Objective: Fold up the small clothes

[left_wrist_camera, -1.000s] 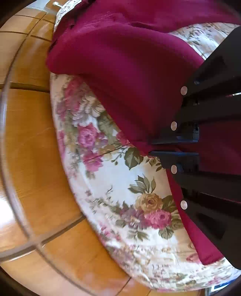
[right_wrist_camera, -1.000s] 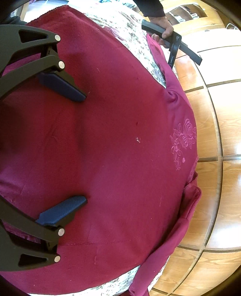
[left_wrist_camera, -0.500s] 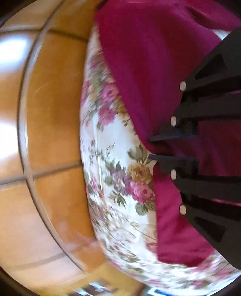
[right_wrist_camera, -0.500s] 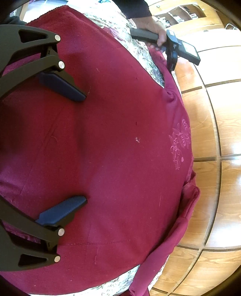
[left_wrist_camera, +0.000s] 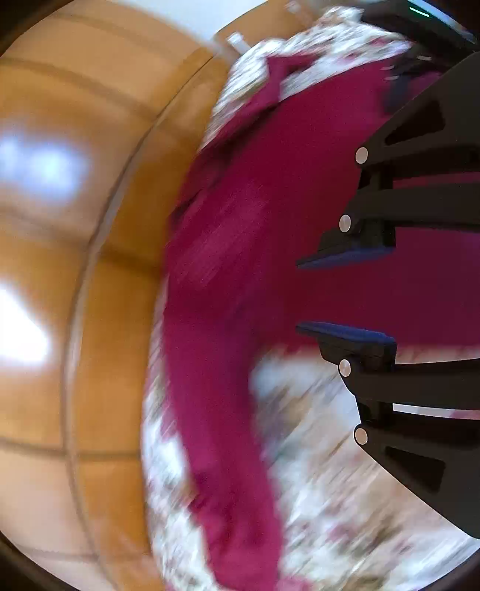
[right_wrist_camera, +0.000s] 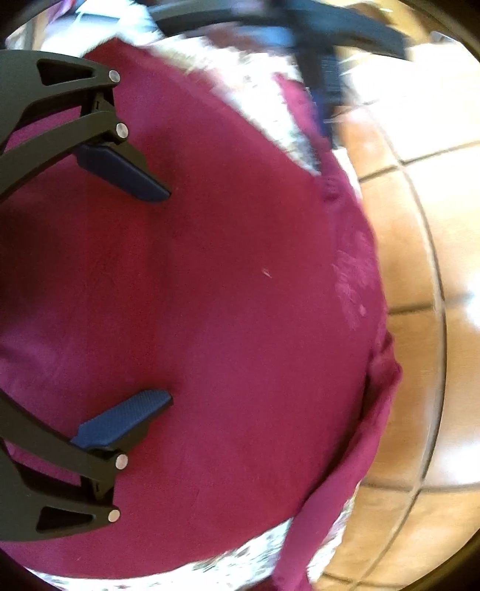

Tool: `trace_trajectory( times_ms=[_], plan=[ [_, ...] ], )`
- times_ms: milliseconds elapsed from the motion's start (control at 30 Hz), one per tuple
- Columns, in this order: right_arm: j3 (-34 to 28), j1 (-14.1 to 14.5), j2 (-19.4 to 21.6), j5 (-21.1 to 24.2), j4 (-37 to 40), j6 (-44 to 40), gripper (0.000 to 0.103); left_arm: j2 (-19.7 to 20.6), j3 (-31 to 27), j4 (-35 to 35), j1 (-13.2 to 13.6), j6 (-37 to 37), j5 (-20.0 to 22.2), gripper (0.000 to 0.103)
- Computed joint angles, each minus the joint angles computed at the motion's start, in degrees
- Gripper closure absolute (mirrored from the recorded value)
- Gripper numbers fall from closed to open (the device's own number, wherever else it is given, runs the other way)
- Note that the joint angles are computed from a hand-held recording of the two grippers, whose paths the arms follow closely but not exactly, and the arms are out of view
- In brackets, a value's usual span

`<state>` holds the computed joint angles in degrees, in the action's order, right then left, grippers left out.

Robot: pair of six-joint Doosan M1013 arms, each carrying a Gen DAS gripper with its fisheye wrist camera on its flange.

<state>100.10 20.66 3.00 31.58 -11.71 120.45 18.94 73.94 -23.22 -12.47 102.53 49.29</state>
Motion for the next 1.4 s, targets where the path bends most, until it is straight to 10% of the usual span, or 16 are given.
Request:
trace_trajectory(
  times_ms=[200, 333, 667, 767, 833, 1400],
  plan=[
    [5.3, -4.8, -7.9, 0.3, -21.5, 26.0, 0.004, -2.5, 6.1, 3.6, -4.5, 4.1, -0.5, 0.075],
    [7.1, -11.7, -9.6, 8.3, -30.3, 39.5, 0.028, -3.4, 9.2, 7.4, -5.8, 3.8, -5.7, 0.070],
    [2.5, -17.9, -1.4, 15.2, -37.3, 22.5, 0.031, -3.3, 10.2, 7.0, -5.9, 2.9, -8.1, 0.066],
    [0.3, -20.6, 0.6, 14.4, -28.0, 12.3, 0.083, -3.6, 10.6, 8.2, -6.1, 2.6, -8.7, 0.066],
    [-0.6, -20.6, 1.1, 15.6, -28.4, 10.8, 0.093, -3.6, 10.6, 8.9, -6.3, 2.2, -8.8, 0.066],
    [-3.9, -26.1, -12.1, 5.7, -27.5, 25.9, 0.095, -3.4, 10.4, 6.9, -6.0, 2.4, -8.6, 0.065]
  ],
)
